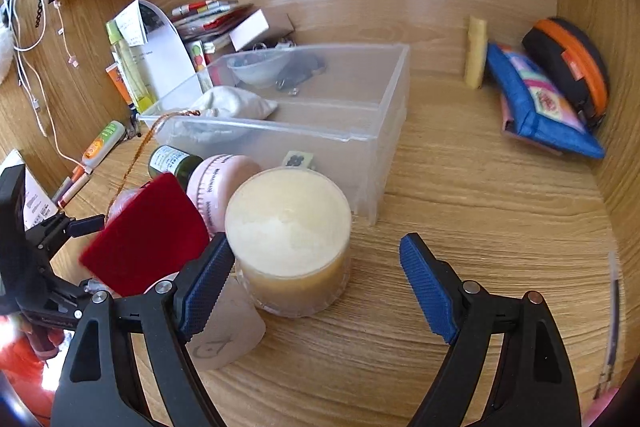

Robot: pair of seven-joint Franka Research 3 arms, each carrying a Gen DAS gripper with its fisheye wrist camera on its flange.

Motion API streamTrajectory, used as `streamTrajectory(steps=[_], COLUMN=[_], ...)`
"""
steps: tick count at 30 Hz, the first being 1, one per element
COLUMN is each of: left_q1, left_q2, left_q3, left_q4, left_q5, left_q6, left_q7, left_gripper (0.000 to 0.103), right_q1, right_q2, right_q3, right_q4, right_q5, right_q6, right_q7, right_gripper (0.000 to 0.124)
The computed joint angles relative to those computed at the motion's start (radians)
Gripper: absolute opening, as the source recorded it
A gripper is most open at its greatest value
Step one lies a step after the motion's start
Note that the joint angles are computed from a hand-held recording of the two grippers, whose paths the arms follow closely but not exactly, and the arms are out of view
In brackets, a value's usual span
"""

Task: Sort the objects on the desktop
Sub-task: 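Move the left gripper to the beaded cord while the right gripper reaches for the cream candle jar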

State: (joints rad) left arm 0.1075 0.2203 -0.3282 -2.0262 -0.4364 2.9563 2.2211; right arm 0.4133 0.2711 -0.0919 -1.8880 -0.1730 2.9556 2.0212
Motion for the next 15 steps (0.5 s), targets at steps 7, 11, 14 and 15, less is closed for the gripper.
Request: streamTrajectory(steps=[7, 11, 14, 15], left_q1=[0.013, -0.010, -0.018, -0.017], left_q2=[0.002, 0.005, 0.010, 0.011], left_q3=[-0.024, -0.004, -0.002, -0.005], left_q4=[0.013, 0.022, 0.038, 0.041], left_q5=[-0.074, -0.058, -0.041, -0.044], left_q6=[-0.018, -0.028, -0.049, -0.054], left_q7=[0.067, 0.046, 0.044, 0.053], left_gripper=[0.073, 0.062, 0.051, 0.049], right_q1=[-0.013, -0.019, 0.007, -0.001], right_q2=[0.051, 0.064, 0.062, 0.060], right_q3=[0.025, 0.043, 0.013, 0.021], right_q4=[0.065, 0.081, 0.075, 0.072], right_q5=[0.054, 0.075, 0.069, 0.081], right_q6=[-0.025, -0.025, -0.011, -0.008], right_q7=[-0.065, -0.110, -0.099, -0.109], right_gripper=[0.080, 0.065, 0.055, 0.055])
